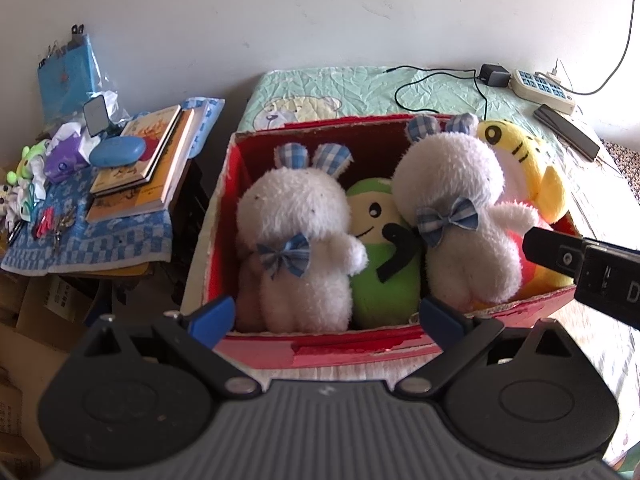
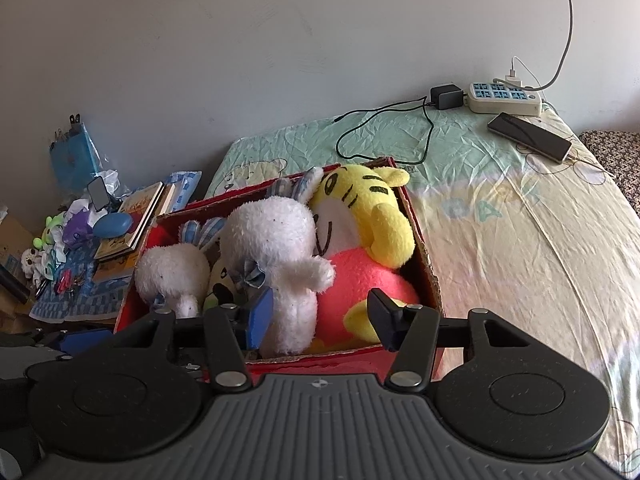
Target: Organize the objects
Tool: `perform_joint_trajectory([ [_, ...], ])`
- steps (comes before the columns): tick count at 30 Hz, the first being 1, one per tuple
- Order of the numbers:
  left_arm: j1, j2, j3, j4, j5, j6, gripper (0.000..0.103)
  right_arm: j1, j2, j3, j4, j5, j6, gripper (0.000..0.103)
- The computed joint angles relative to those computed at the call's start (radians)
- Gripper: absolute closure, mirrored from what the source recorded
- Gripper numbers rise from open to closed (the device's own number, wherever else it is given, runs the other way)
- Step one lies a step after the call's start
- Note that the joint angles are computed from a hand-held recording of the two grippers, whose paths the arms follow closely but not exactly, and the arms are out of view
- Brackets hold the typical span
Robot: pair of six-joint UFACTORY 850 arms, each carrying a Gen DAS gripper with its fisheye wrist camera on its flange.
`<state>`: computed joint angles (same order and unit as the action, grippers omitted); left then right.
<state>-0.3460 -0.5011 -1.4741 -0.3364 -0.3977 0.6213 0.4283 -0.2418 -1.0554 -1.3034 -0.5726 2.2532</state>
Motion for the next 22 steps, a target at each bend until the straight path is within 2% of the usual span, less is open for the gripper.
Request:
perform_joint_trajectory([
  [4,0.004,0.002,0.002,-0.002,0.007,0.001,0.004,-0.002,0.005,0.008,-0.028,0.011,0.06,0.047],
  [16,0.012,-0.015,-0.015,-0.025,-0.018,0.034,0.004,0.006,-0.024,-0.017,-0.027,0.002,0.041,0.047],
  [22,0.011,0.01,0.022,-0.087,0.044,0.111,0.007,0.012,-0.03,-0.022,-0.023,-0.016,0.047,0.047],
])
